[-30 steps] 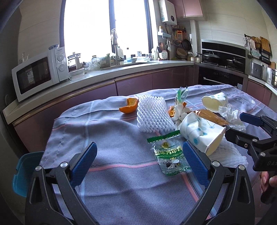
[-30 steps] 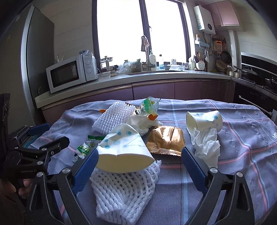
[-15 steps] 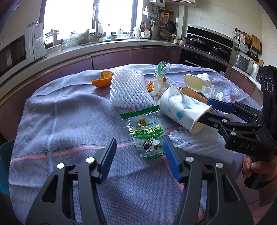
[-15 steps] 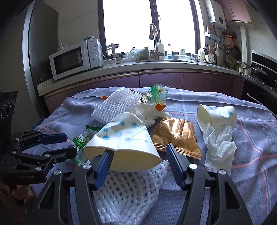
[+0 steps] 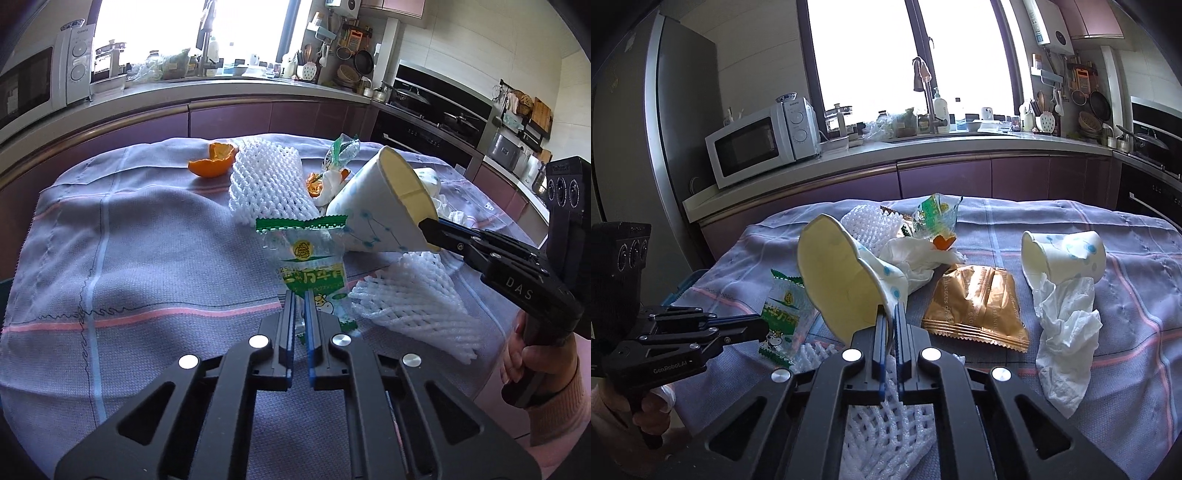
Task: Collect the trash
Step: 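Carry the wrapper and cup over the teal bin with both grippers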
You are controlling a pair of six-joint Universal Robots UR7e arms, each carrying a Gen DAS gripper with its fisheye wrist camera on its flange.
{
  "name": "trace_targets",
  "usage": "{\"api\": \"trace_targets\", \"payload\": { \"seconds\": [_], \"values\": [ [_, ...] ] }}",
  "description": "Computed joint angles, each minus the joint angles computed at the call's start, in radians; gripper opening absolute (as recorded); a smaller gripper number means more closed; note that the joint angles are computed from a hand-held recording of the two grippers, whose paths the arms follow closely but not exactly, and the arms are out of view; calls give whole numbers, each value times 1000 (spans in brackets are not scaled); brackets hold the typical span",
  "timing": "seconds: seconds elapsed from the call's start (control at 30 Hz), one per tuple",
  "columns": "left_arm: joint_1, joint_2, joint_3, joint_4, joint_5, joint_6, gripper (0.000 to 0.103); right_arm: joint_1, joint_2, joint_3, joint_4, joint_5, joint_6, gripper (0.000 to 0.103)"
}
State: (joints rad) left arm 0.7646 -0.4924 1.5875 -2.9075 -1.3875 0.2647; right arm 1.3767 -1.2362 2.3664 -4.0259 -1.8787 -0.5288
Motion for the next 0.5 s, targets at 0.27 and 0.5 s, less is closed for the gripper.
{"api": "trace_targets", "payload": {
  "seconds": [0.27, 0.5],
  "values": [
    [10, -55, 42, -68, -22, 11, 3, 34, 0, -6, -27, 20, -3, 2],
    [32, -142, 98, -143, 20, 27, 3, 91, 17, -60, 60, 50, -12, 2]
  ]
}}
